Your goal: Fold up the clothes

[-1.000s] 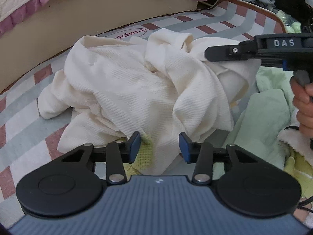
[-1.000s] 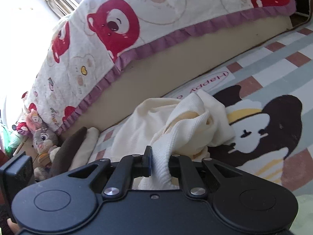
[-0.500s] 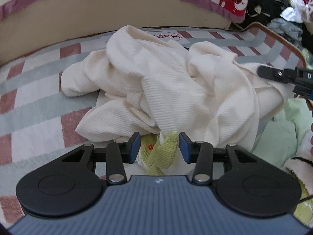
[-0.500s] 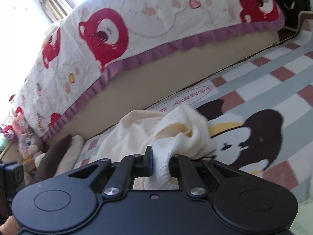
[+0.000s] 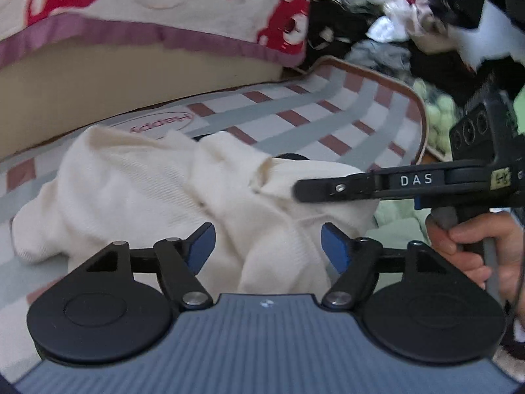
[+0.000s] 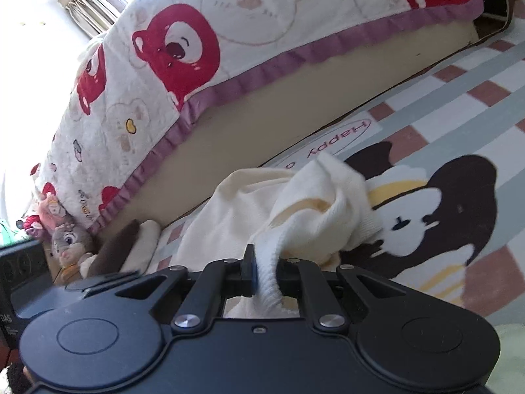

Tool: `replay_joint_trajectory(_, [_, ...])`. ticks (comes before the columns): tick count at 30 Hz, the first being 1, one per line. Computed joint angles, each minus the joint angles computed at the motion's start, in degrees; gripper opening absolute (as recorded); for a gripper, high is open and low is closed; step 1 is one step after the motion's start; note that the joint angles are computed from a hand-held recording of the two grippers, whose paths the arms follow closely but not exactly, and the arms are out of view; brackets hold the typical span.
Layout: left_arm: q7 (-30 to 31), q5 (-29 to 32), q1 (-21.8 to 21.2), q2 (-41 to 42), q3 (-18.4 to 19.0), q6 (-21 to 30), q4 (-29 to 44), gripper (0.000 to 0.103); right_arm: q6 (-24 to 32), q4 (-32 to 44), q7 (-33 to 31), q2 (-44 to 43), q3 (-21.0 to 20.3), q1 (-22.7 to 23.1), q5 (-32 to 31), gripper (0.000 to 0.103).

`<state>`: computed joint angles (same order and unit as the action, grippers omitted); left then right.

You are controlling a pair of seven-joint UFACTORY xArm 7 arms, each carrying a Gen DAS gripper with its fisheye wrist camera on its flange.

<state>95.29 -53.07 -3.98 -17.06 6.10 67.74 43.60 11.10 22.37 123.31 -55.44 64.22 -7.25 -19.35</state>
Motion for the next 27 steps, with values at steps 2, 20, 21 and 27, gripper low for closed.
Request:
replay_joint_trajectory(2, [-1.3,0.6,-1.3,0.0,-3.2,-6.9,-2.4,0.073,-4.3,-1.1,3.4,-2.7,2.0,-1.8,0.9,0.009])
replay_joint_trajectory(20, [5.8,-28.6,-4.0,-1.3,3.4,-43.9,-4.0,0.006,24.4,8.2,-6.9,14.9,-3.9,5.1,-1.6,0.009])
replay_joint_trajectory(21, [7.9,-30.8,-2.9,-1.1,4.0,-43.6,-3.6,0.006,25.5,8.9,-7.0,16.3,-3.8,4.8,-2.3,0.009])
replay_joint_trajectory(27, [17.4,-41.1,3.7,-0.2,6.1,-39.3,-1.1,0.006,33.8,13.7,-7.5,23.4,-2.6,4.3,-7.4,0.008])
